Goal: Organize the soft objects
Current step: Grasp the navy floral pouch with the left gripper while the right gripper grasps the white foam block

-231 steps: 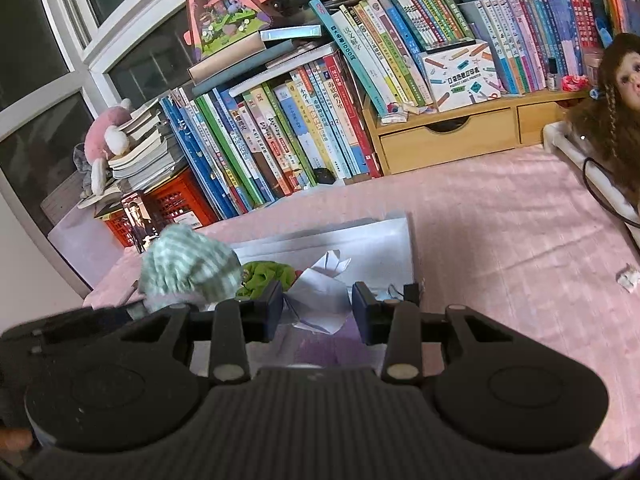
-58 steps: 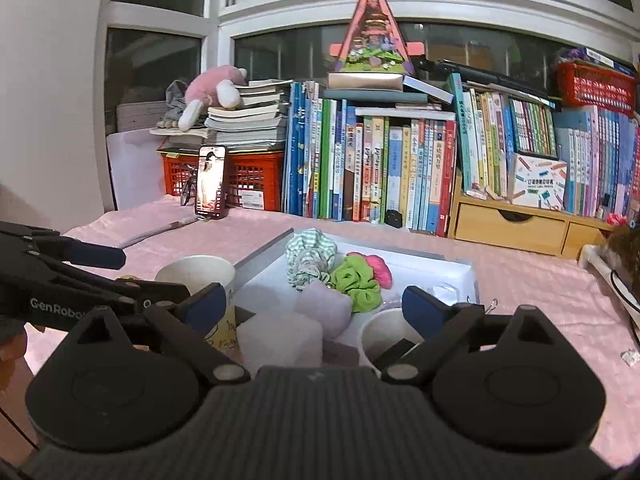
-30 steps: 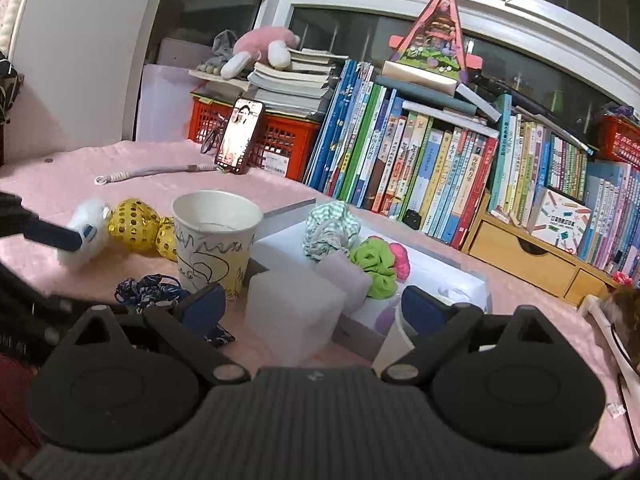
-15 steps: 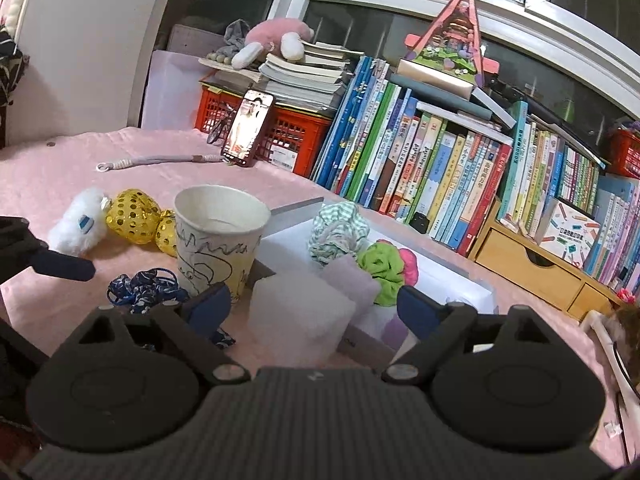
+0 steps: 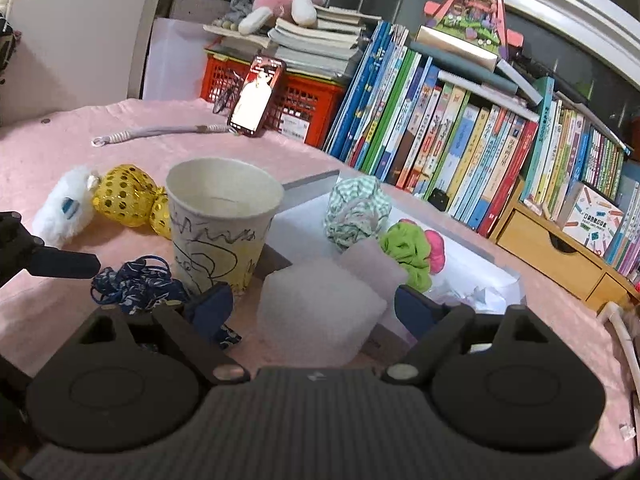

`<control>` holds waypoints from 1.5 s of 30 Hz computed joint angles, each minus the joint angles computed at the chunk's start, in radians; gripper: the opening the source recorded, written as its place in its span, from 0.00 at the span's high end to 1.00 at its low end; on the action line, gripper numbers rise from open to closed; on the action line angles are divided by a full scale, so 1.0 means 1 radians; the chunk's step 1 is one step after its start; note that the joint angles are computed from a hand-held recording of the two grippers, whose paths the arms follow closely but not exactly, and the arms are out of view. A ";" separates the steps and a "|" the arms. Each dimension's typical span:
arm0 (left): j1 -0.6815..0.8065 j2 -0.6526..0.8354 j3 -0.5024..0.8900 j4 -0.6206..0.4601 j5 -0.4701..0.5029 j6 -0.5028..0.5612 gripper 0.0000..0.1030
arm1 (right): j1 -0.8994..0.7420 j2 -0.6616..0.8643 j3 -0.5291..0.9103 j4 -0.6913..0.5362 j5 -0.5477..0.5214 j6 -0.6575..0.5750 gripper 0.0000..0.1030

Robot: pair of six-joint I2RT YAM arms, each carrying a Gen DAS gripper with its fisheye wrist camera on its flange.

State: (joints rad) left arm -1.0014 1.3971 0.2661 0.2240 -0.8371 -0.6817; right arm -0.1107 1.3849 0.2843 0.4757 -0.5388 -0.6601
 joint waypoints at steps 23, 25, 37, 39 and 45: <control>0.079 0.003 0.000 0.043 0.099 0.004 0.25 | 0.084 0.050 0.005 0.048 0.134 -0.040 0.26; 0.075 -0.008 0.005 0.018 0.101 -0.012 0.29 | 0.079 0.043 0.003 0.042 0.126 -0.040 0.27; 0.085 -0.113 0.017 -0.112 0.148 -0.075 0.47 | 0.044 -0.066 -0.008 -0.018 0.071 -0.014 0.28; 0.080 -0.130 0.018 -0.132 0.146 -0.087 0.48 | 0.033 -0.086 -0.009 -0.032 0.061 -0.013 0.28; 0.044 -0.190 0.029 -0.206 0.106 -0.111 0.53 | 0.000 -0.156 -0.015 -0.078 0.027 -0.013 0.28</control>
State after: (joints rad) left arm -0.9579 1.2071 0.2948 0.0175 -0.7314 -0.7924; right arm -0.1109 1.2286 0.2688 0.3974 -0.5117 -0.6727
